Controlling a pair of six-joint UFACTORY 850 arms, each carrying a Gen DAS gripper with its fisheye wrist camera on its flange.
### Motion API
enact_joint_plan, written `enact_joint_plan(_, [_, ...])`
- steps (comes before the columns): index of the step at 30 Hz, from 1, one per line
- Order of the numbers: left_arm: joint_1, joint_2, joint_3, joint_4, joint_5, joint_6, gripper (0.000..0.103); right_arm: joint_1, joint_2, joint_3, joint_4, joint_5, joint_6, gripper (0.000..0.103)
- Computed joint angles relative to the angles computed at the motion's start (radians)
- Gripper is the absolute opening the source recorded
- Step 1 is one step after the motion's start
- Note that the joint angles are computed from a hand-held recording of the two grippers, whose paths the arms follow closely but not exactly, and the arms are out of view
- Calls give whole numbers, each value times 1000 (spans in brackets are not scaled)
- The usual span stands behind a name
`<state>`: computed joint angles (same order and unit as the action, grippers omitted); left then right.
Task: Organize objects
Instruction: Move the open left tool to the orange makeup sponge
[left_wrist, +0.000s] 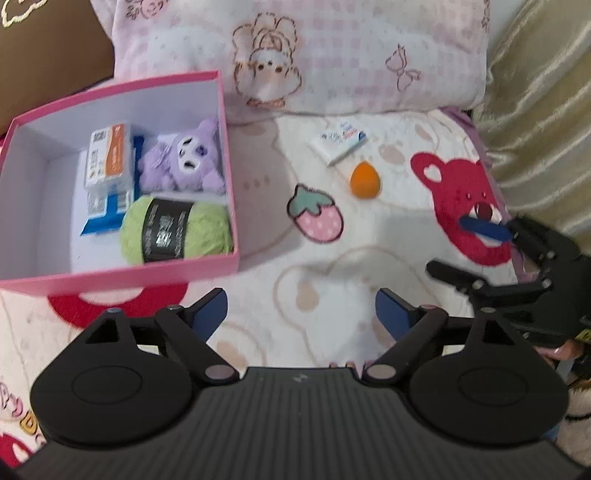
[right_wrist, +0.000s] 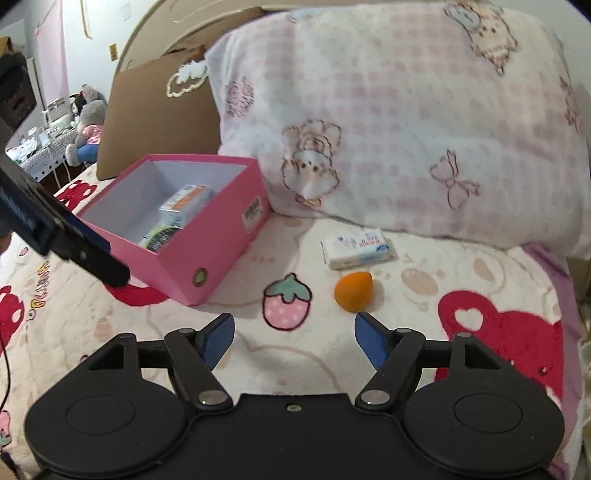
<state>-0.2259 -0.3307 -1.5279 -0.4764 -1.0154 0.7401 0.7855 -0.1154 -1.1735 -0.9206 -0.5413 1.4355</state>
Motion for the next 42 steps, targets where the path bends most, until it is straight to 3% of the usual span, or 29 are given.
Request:
enact_joint_plan(7, [-26, 1, 39, -115, 57, 80, 91, -12, -37, -4, -92, -3, 114, 76])
enact_joint_plan(10, [-30, -32, 5, -166, 3, 59, 91, 25, -78, 3, -325, -147, 325, 77])
enact_joint_plan(14, [-45, -34, 6, -220, 42, 82, 93, 24, -98, 34, -430, -165, 453, 77])
enact_joint_plan(19, [-66, -48, 16, -284, 90, 118, 93, -5, -132, 10, -410, -194, 505, 77])
enact_joint_plan(23, [-96, -64, 27, -279, 167, 124, 93, -50, -151, -8, -359, -144, 469, 77])
enact_joint_plan(26, [-98, -78, 29, -342, 181, 163, 93, -66, -158, -12, -336, -108, 457, 77])
enact_joint_plan(28, [-102, -89, 24, -367, 183, 177, 93, -55, -173, -27, -322, -137, 477, 77])
enact_joint_plan(31, [-110, -99, 31, -393, 208, 207, 92, -29, -195, -27, -399, -169, 604, 79])
enact_joint_plan(39, [-129, -90, 117, -482, 312, 346, 92, -2, -232, 0, -577, -250, 687, 79])
enact_joint_plan(42, [-147, -94, 128, -452, 359, 359, 90, -18, -226, 26, -638, -214, 771, 79])
